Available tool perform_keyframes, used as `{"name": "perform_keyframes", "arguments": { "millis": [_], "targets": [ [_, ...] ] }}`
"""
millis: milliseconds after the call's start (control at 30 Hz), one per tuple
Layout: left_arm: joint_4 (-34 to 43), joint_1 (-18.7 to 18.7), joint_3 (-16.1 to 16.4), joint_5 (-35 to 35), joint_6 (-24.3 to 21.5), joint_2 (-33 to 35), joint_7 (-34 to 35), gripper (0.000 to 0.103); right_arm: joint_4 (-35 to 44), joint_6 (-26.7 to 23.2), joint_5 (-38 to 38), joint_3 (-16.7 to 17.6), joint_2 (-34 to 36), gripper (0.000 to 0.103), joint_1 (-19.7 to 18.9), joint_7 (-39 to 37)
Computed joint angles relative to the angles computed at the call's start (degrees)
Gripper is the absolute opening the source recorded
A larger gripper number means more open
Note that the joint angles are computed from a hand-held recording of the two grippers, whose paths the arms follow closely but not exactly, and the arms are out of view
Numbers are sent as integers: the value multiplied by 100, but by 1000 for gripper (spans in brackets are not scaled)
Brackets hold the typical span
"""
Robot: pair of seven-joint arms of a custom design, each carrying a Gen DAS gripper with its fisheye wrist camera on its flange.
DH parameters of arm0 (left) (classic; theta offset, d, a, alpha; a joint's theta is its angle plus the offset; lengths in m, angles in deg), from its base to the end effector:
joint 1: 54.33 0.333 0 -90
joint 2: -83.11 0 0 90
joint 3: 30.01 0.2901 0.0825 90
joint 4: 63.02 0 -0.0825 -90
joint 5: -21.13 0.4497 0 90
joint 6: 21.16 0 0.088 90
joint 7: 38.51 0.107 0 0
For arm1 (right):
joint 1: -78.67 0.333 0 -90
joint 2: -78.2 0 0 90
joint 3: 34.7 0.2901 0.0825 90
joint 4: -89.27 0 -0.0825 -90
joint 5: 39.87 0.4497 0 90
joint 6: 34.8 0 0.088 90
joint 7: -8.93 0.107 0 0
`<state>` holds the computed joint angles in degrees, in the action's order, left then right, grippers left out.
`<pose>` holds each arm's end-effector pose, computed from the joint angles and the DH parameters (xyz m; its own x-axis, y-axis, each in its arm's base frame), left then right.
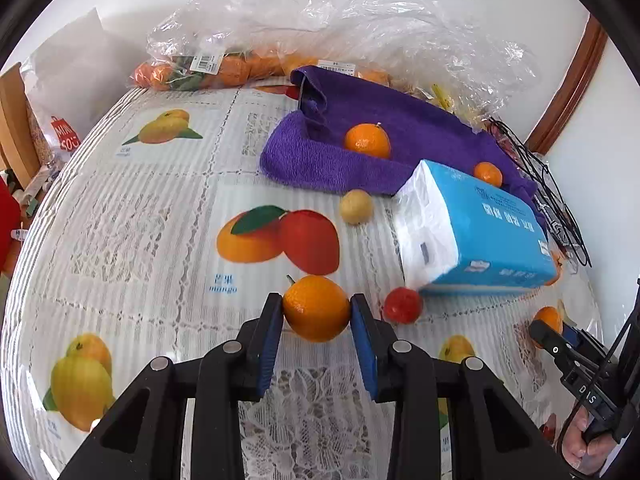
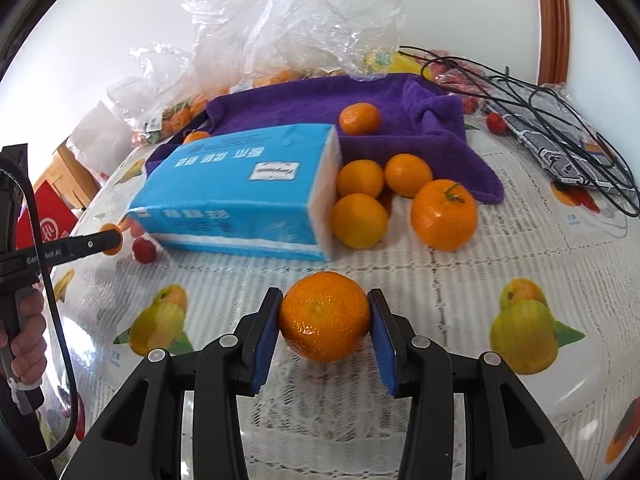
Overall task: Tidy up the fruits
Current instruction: 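Grasp another orange with the right tool while the left tool grasps an orange beside the red apple, then carry both held oranges over the purple towel with both tools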
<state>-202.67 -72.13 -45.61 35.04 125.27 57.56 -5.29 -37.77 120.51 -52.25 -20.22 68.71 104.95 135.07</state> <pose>0.4369 -0.2952 0.4694 0.1650 -0.9623 0.2160 -0.8045 -0.2581 -0.5349 0.4518 0.4038 0.4629 0.3027 -0.9400 -0.1572 -0.7821 -0.1507 -0.6047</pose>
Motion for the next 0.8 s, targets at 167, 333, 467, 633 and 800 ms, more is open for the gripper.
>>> {"name": "perform_keyframes", "arguments": {
  "millis": [167,333,467,633,800],
  "targets": [
    [-99,51,-111,159,88,-25,-206,33,31,-31,-301,73,59,43,1,121],
    [-140,118,-146,355,358,51,-413,33,84,-39,-427,49,124,43,18,223],
    [-136,204,-256,631,430,76,-636,33,126,-94,-515,35,156,43,38,283],
    [-196,312,-387,993,536,42,-1037,33,132,-108,-526,10,162,43,62,293],
    [-256,327,-396,1185,629,6,-1341,33,56,32,-290,-44,131,44,87,165]
  ]
}}
